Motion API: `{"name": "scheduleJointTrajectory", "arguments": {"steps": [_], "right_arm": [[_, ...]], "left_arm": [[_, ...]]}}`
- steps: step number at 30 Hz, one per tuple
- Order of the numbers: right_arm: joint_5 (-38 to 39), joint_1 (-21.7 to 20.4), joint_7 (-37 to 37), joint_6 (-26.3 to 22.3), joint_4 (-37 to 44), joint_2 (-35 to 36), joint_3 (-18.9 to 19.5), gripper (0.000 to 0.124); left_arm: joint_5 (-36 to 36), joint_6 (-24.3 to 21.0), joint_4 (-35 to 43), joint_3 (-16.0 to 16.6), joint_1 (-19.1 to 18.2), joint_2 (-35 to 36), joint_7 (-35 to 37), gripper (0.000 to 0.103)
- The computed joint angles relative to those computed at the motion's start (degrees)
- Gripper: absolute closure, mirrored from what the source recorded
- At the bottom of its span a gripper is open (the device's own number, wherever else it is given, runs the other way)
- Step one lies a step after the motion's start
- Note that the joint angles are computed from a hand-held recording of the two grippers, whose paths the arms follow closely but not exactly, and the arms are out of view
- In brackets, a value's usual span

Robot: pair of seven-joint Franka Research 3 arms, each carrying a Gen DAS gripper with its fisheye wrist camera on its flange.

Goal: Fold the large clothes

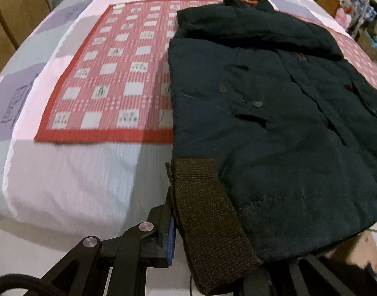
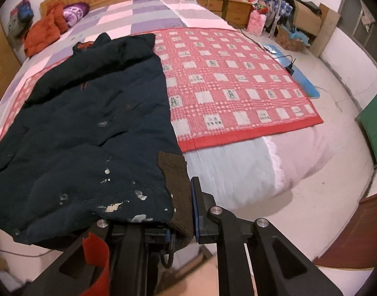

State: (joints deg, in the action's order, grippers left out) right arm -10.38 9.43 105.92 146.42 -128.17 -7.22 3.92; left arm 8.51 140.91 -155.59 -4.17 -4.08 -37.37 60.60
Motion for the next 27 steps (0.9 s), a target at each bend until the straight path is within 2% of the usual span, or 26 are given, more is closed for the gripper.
{"name": "scheduleJointTrajectory", "arguments": {"steps": [3, 7, 10, 13, 16, 21, 25, 27], "right_arm": [[1.7, 0.0, -1.1, -5.2, -0.3, -4.2, 0.0, 0.111], [2.8, -0.4, -2.4, -14.2, 0.7, -10.1, 0.8, 0.111], [2.8, -1.2, -2.5, -17.6, 3.3, -11.4, 1.3, 0.112], [1.9, -1.5, -2.2, -17.6, 7.4, -9.5, 2.0, 0.112], [1.3, -1.3, -1.7, -15.8, 12.4, -5.6, 2.1, 0.112], [1.0, 0.2, -1.9, -12.4, 25.4, 6.3, 0.5, 0.112], [2.1, 2.1, -5.7, -10.4, 41.5, 20.3, -1.8, 0.112], [4.0, 2.8, -7.7, -12.3, 51.6, 27.7, -2.9, 0.112]], "left_arm": [[-2.0, -7.1, 1.0, 0.1, -1.7, -4.5, 0.3, 0.089], [-3.4, -14.4, 2.9, 0.3, -2.4, -8.8, -0.1, 0.088], [-2.5, -15.8, 5.2, 0.5, -1.6, -8.6, 0.0, 0.088], [-1.0, -13.3, 8.7, 1.1, 0.0, -5.0, 0.5, 0.088], [0.0, -9.9, 13.2, 1.9, 2.0, 0.4, 0.8, 0.088], [2.4, -6.3, 24.1, 1.9, 4.8, 13.0, 3.1, 0.088], [5.0, -5.2, 36.4, 1.2, 7.3, 25.9, 3.2, 0.088], [5.7, -5.7, 42.0, 1.0, 8.2, 31.3, 2.6, 0.088]]}}
